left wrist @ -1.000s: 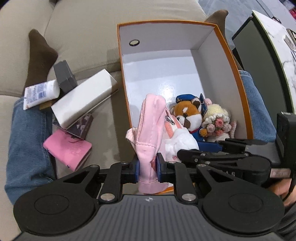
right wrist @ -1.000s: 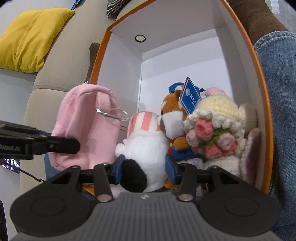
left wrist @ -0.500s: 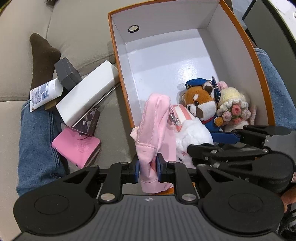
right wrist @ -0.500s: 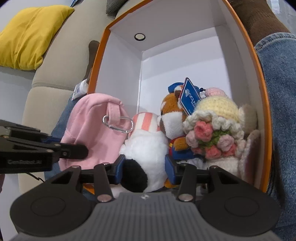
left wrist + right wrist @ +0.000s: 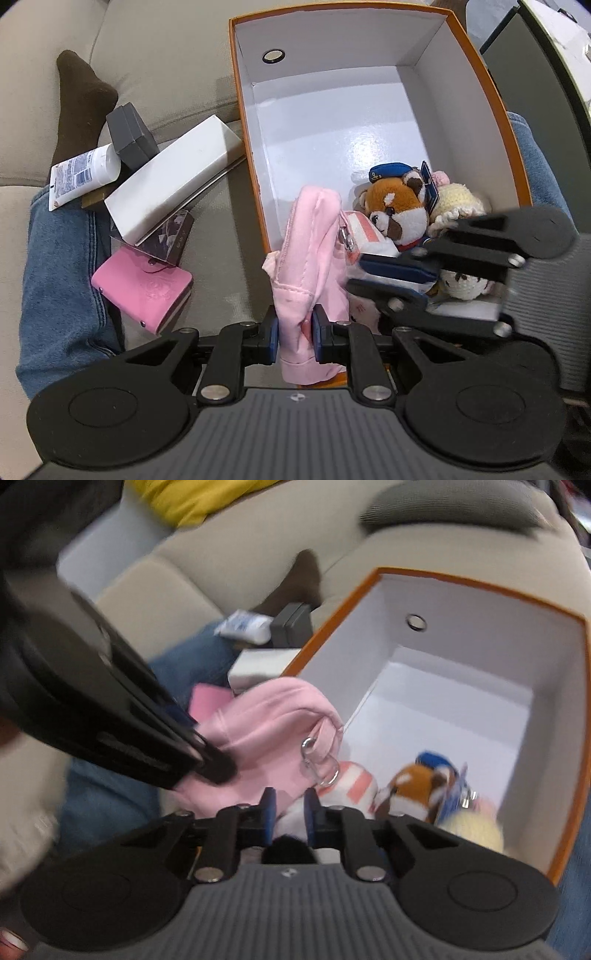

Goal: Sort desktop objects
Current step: 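Open both grippers to release the pink pouch and striped plush, then withdraw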

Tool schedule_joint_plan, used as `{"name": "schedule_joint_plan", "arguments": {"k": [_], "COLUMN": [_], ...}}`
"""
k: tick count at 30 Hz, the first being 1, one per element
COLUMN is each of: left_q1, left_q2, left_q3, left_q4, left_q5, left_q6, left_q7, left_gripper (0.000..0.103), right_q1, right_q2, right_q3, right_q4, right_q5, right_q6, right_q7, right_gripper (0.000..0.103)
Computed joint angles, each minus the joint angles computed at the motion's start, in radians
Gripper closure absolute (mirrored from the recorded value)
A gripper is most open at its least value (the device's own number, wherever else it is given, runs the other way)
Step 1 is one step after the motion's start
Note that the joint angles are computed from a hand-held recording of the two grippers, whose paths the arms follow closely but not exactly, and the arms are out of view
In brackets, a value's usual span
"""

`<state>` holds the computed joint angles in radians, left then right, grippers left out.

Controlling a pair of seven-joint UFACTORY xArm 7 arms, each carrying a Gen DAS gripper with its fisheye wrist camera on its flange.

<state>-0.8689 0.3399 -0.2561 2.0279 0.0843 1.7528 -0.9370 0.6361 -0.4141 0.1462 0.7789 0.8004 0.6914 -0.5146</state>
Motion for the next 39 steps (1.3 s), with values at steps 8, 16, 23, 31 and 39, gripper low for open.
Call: {"name": "schedule_joint_plan", "arguments": {"k": [8,16,23,31,39], "left_q1": [0.055,0.144,0.210,0.250,0.281], "left_q2": [-0.073,-0.219,-0.387,-0.527,-0.658], "left_q3": [-0.007,-0.039,-0.049,-0.067,-0.092], "left_q4": [-0.117,-0.309,-0.487,-0.680,-0.851], "left_q5": [-0.071,-0.200,-0.265,-0.268,-0.243], "left_q6": [-0.094,-0.277,-0.441,-0.580,-0.730], "left_q7": [0.004,0.086,0.139,0.173,0.142], "left_gripper": [0.076,0.073,0.073,0.073,0.072], "right_q1": [0.006,-0.050,-0.062,-0.060,-0.061], "right_q2": [0.137,0.218,0.323,0.264,0.127], "right_q3": [-0.007,0.065,0.105,0.117,0.095], "right_q4": [0.116,0.189,0.278,0.246,0.200], "right_q5": [0.040,-0.086,-0.197,-0.254,-0.299], "right_q6": [0.096,0.179,0.244,0.212,0.221], "right_q7": [-0.268,-0.193,-0.103,-0.065,0.055], "right_gripper": [0.096,0.099,0.101,0.099,0.095]}}
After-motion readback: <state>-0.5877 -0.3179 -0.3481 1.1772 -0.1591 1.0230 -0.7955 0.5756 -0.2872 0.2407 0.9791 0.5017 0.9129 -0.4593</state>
